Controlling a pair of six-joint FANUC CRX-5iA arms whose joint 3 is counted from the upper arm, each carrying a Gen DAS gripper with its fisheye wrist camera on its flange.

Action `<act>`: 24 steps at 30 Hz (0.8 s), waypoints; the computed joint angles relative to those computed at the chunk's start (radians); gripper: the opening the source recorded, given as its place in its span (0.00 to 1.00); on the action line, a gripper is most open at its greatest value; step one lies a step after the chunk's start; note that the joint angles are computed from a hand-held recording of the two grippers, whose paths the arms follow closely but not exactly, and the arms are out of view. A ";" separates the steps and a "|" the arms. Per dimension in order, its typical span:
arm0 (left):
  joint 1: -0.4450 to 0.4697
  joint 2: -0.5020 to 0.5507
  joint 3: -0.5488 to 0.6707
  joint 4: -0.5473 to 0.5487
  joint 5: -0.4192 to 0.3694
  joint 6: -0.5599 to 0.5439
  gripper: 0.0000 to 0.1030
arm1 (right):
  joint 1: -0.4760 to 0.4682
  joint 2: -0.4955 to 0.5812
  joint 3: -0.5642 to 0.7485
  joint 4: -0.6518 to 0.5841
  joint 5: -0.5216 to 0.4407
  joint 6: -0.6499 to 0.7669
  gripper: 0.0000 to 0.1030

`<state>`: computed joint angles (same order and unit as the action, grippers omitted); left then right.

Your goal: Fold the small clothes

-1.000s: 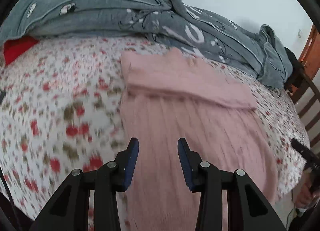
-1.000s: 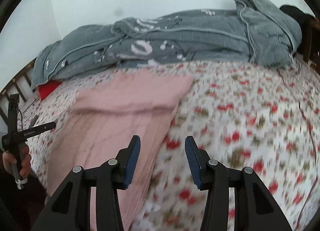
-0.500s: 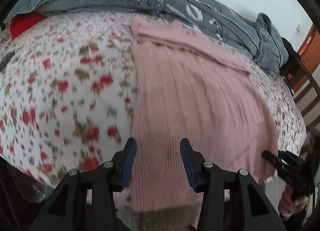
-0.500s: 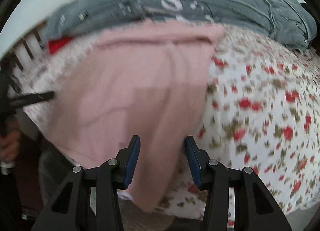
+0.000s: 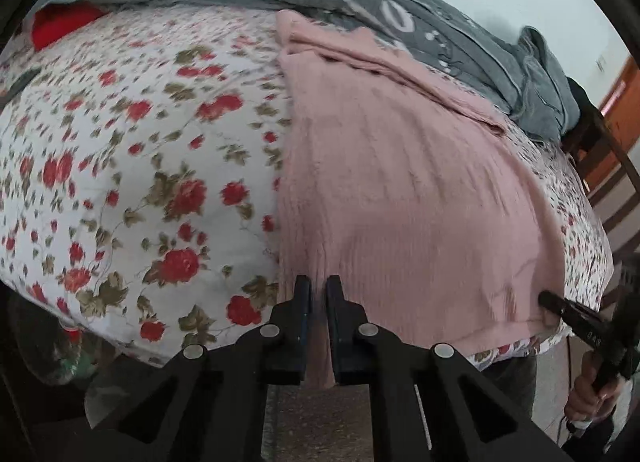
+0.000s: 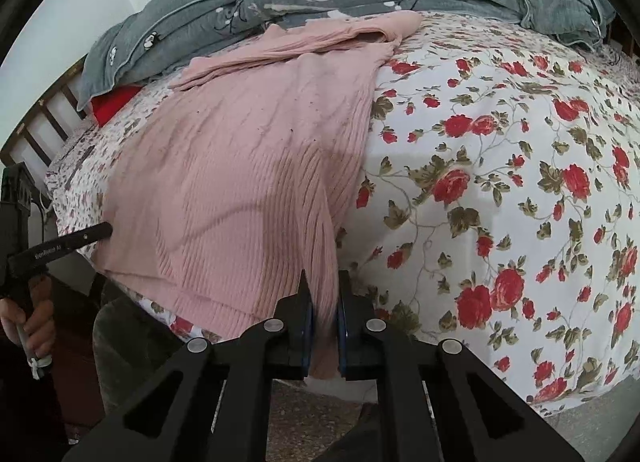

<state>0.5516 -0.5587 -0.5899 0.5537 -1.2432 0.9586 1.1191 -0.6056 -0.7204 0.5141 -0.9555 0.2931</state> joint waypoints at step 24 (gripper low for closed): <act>-0.023 0.044 -0.038 0.128 0.005 -0.078 0.15 | -0.041 0.018 0.006 -0.047 0.084 0.020 0.19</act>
<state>0.5285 -0.5145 -0.6279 0.6814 -1.2383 0.8802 1.0780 -0.5877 -0.7149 0.4670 -0.8718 0.3129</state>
